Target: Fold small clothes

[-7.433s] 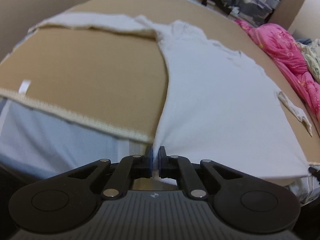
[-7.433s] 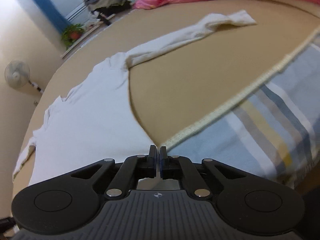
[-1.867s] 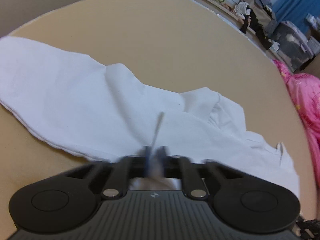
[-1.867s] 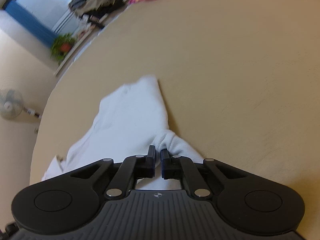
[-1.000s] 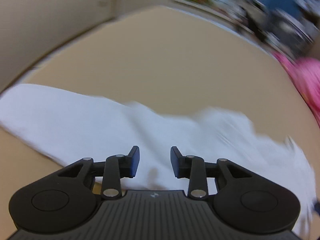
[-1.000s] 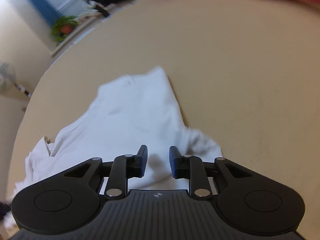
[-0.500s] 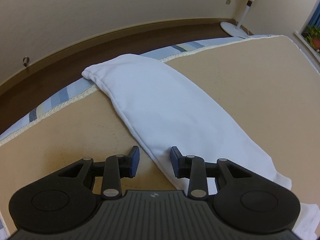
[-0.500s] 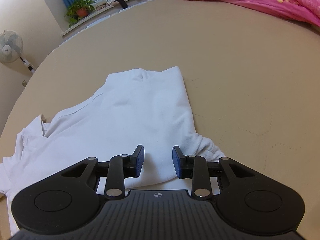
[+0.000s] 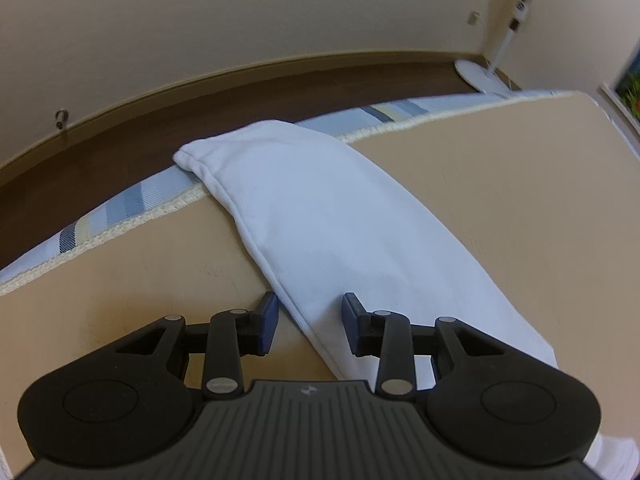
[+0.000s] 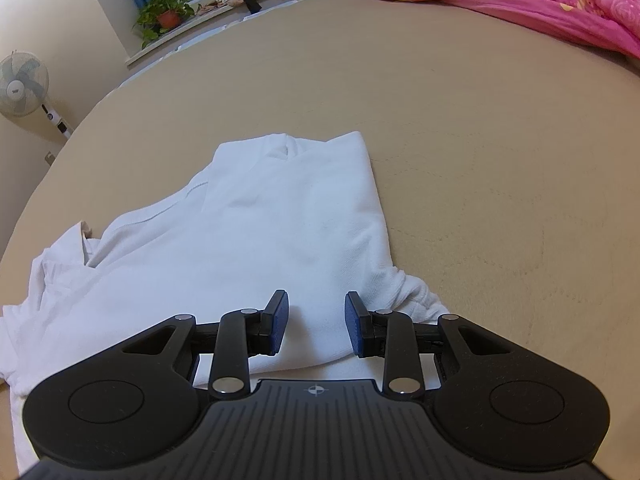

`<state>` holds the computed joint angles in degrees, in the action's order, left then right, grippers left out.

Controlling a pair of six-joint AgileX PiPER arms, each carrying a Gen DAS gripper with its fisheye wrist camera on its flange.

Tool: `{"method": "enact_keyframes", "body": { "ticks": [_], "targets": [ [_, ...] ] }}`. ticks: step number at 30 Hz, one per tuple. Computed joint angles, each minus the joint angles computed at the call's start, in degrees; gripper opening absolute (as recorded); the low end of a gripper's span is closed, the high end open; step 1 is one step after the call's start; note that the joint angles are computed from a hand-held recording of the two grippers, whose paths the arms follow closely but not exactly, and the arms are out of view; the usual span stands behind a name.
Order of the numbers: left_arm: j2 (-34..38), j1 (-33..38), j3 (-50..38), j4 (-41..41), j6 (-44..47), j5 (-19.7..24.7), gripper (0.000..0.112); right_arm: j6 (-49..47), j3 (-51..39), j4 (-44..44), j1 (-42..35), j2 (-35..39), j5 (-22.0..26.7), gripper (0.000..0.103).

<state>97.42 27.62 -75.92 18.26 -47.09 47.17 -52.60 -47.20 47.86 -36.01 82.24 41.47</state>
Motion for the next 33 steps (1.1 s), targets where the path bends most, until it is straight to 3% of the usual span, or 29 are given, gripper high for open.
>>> {"method": "enact_keyframes", "body": {
  "ticks": [1,2,3,4,6,9,11,13,15,17,19,21,24,27,30,33],
  "targets": [
    [-0.11,-0.14,0.28,0.94,-1.25,-0.47,0.038,-0.07,0.10,-0.28,0.26,-0.17,-0.29,0.033],
    [-0.04,-0.61,0.44,2.47,-2.48,-0.83,0.030,-0.19,0.19,-0.61,0.50,-0.35,-0.58,0.033],
    [0.11,-1.41,0.51,4.47,-3.51,-1.00,0.021,-0.26,0.34,-1.00,0.89,-0.58,-1.01,0.033],
    [0.20,-2.24,0.53,6.29,-4.21,-1.19,0.003,-0.26,0.53,-1.43,1.33,-0.85,-1.50,0.033],
    [-0.86,-5.38,2.57,14.76,-11.38,-2.52,0.003,-0.44,0.65,-2.19,1.91,-1.24,-2.09,0.033],
    [-4.99,-15.48,5.04,31.94,-21.42,-0.87,0.003,-0.35,0.90,-2.96,2.75,-1.82,-3.12,0.033],
    [-10.45,-25.42,9.39,42.79,-27.74,-3.79,0.003,-0.47,1.42,-2.98,3.38,-2.60,-4.29,0.032],
    [-15.86,-36.88,12.94,48.35,-28.15,-6.51,0.003,-2.29,2.39,-1.36,4.03,-3.74,-5.40,0.032],
    [-21.76,-48.33,17.05,44.74,-19.50,-14.47,0.004,-4.42,3.10,0.46,4.51,-4.74,-5.64,0.032],
    [-24.29,-57.55,21.37,33.76,-8.04,-24.52,0.017,-6.74,3.91,2.19,4.84,-5.56,-6.09,0.032],
    [-22.70,-62.74,23.19,22.30,3.41,-28.04,0.018,-7.99,4.45,3.53,4.88,-6.04,-6.49,0.032],
    [-21.35,-62.92,23.51,10.85,14.16,-28.65,0.018,-7.12,4.17,3.68,4.49,-5.69,-5.99,0.032],
    [-21.08,-54.90,21.27,-2.76,25.66,-27.54,0.022,-6.40,3.65,4.69,3.25,-5.06,-4.97,0.032],
    [-18.96,-45.77,18.48,-5.46,25.17,-25.55,0.022,-8.45,3.69,7.91,1.71,-4.51,-2.93,0.032],
    [-15.33,-39.07,13.48,-7.24,23.95,-18.66,0.022,-12.22,3.77,14.01,-0.60,-2.83,1.99,0.032],
    [-12.92,-35.51,10.61,-7.78,23.03,-15.39,0.022,-15.42,4.73,17.93,0.78,-2.91,3.55,0.033]
  ]
}}
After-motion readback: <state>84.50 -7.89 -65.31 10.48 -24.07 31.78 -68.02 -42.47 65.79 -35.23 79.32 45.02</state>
